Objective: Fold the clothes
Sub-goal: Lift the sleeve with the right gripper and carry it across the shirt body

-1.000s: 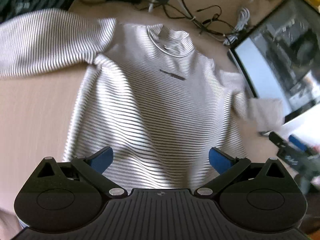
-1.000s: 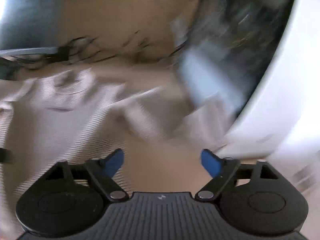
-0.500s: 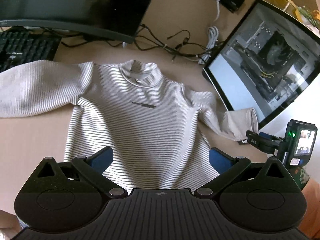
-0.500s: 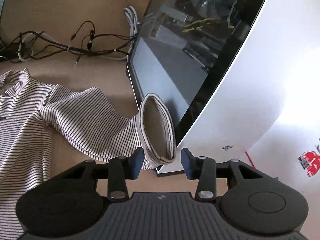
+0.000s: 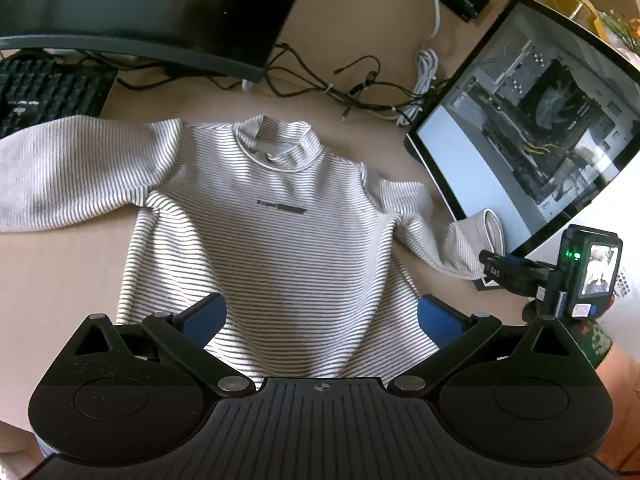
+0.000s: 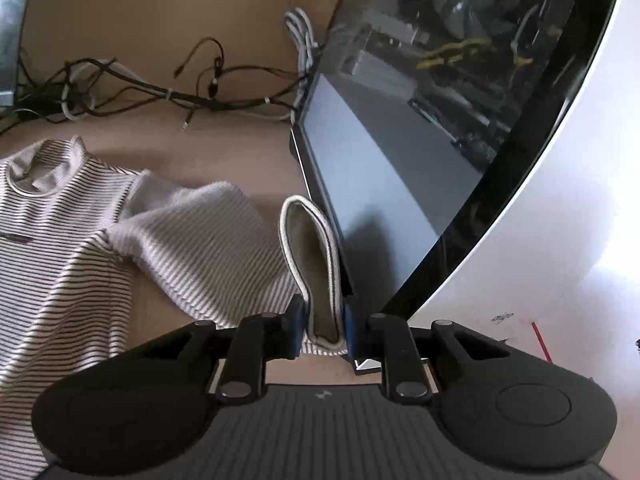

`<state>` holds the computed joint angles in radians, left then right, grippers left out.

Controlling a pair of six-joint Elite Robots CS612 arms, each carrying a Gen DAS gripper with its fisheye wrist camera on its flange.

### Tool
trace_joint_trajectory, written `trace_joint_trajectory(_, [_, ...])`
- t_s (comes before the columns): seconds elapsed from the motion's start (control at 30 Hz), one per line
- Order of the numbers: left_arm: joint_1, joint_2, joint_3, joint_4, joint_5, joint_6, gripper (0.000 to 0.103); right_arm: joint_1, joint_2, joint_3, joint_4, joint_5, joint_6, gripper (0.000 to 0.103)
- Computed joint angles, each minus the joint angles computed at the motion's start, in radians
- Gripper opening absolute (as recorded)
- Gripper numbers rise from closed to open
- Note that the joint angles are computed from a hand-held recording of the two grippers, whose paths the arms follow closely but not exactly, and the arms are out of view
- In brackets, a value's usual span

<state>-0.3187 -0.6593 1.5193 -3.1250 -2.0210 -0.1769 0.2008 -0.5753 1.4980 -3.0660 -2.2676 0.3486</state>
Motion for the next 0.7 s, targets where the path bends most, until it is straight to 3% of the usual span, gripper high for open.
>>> trace_joint_trajectory(0.07, [-0.001,0.001,-0.002,0.002,0.001,-0.003,0.103,-0.001,-0.003,0.006,-0.032,0.01,-0.012,0.01])
trace_joint_trajectory(0.23, [-0.001,0.005,-0.007,0.013,0.007,-0.018,0.103,-0.004,-0.031,0.012,-0.177,0.057,-0.022,0.008])
trace_joint_trajectory(0.47, [0.007,0.006,-0.001,-0.013,0.025,-0.063,0.103,0.002,-0.049,-0.077,-0.417,0.121,-0.181,0.008])
trace_joint_trajectory(0.7, [0.021,0.002,0.02,-0.057,0.076,-0.144,0.103,0.02,-0.03,-0.165,-0.4,0.302,-0.219,0.008])
